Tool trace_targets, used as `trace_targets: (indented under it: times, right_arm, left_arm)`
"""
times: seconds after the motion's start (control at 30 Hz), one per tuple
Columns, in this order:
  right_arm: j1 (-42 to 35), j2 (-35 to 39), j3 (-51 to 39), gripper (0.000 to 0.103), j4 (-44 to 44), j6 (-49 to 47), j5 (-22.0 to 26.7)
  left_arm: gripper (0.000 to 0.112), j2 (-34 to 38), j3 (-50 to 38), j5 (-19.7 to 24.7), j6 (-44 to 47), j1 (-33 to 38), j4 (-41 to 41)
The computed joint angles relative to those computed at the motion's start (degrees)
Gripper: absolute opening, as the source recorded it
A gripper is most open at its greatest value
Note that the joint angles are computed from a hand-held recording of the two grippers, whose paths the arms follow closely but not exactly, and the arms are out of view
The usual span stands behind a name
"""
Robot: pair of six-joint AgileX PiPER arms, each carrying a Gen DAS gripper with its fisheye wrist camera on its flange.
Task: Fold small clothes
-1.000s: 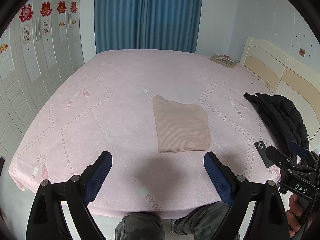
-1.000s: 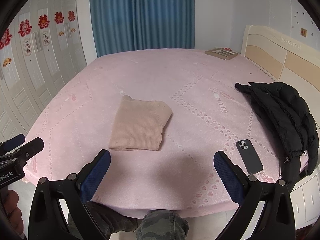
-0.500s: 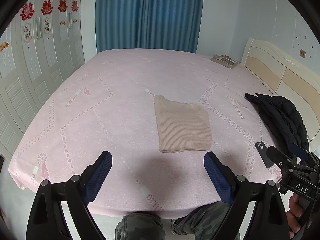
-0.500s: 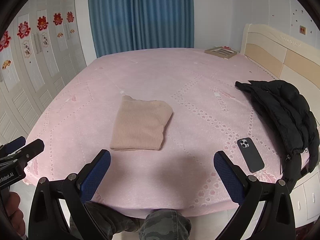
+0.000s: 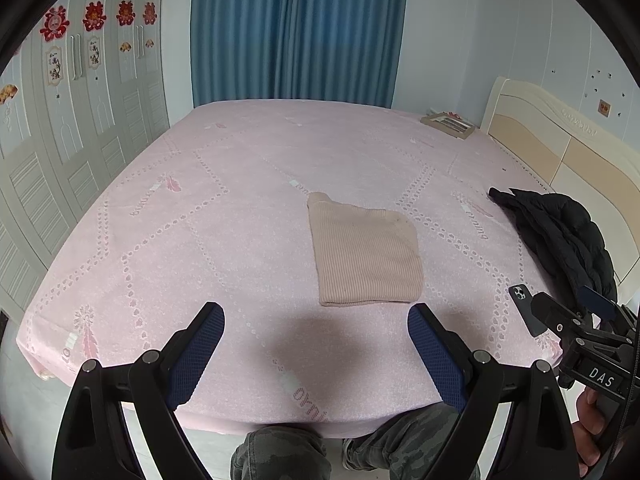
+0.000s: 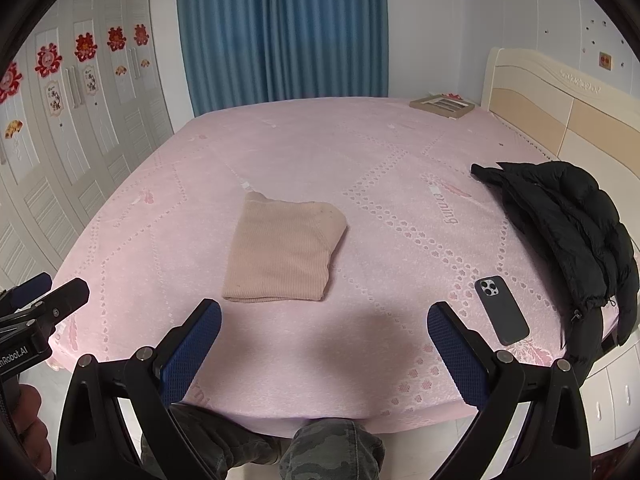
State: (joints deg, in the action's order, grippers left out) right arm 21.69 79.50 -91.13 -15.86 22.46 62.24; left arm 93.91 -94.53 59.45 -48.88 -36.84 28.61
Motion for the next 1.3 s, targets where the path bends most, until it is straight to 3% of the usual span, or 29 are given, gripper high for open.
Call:
trace_targets:
  times: [1.3]
  right_arm:
    - [-0.07, -0.66, -0.44, 0.101, 0.59, 0.41, 0.43]
  left_arm:
    - [0.093, -0.77, 0.69, 0.52, -1.6, -1.21, 1.77]
